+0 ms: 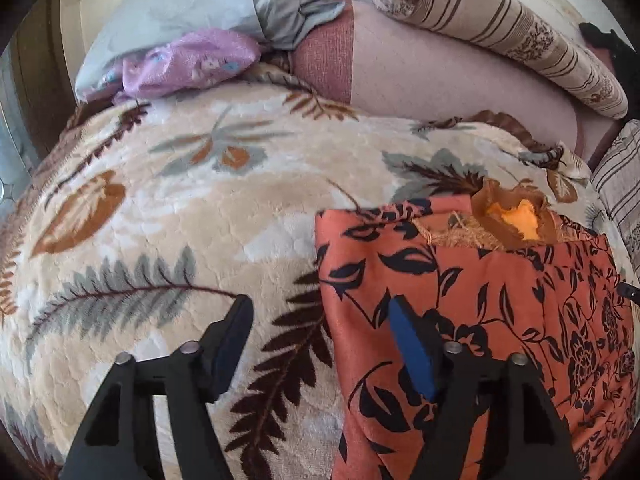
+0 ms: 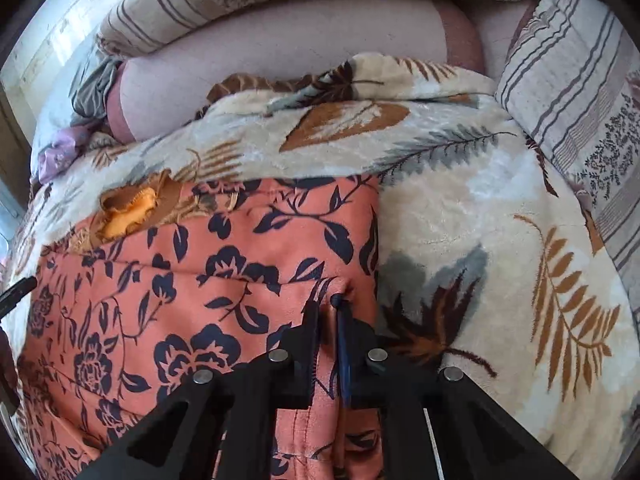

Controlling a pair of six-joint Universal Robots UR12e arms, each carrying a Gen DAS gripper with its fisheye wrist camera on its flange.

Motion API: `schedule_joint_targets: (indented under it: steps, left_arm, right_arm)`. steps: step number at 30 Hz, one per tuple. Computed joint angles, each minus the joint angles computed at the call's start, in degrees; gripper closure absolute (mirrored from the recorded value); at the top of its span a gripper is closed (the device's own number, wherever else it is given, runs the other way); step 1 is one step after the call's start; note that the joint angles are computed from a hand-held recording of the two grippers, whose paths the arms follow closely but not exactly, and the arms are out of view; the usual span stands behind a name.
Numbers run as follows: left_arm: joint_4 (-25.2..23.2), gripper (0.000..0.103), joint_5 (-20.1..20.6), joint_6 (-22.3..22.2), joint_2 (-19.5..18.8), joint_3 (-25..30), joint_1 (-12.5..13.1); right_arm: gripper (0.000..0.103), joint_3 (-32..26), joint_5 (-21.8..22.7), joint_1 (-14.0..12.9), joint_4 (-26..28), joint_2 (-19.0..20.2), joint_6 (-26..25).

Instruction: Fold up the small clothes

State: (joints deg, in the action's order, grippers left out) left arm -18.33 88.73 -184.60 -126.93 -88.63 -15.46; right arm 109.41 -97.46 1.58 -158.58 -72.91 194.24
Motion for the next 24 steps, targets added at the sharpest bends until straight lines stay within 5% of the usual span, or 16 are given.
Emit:
schedule_joint_targets:
  steps: [8, 9, 10, 11, 17, 20, 24]
  left_arm:
    - [-1.02, 0.033, -1.21, 1.44, 0.05, 0.01, 0.0]
    - [-1.6, 0.043, -2.45, 1.66, 0.07, 0.08, 0.16]
    - [-2.09, 0.079, -3.67, 1.99, 0.04, 0.19, 0.36]
    - [-4.04, 0.092, -5.54, 2.14, 0.01, 0.65, 0.66]
    - [3.43, 0.097, -7.13, 3.18, 2.27, -1.67, 1.04]
    - [8.47, 0.103, -3.19, 3.79, 3.02, -2.3, 0.83]
    - [7.09, 0.103, -1.82, -2.63, 1.67, -0.4, 2.47]
  right_arm:
    - [0.09, -1.16, 1.57, -0.73, 2.63, 0.54, -1.04]
    - [0.09, -1.23, 1.65, -0.72, 2.77, 0.59, -1.06]
    - [0.093, -1.34, 1.47, -0.63, 3.05, 0.55, -1.13]
    - [0.095, -1.57, 1.46, -0.5, 3.74, 0.38, -1.53]
    - [0.098, -2.27, -0.36, 0.51, 1.26, -1.5, -3.52]
    - [0.099, -3.22, -0.99, 0.94, -2.3, -1.86, -4.12]
    - [0.098, -4.89, -0.03, 0.38, -4.44, 0.22, -2.0]
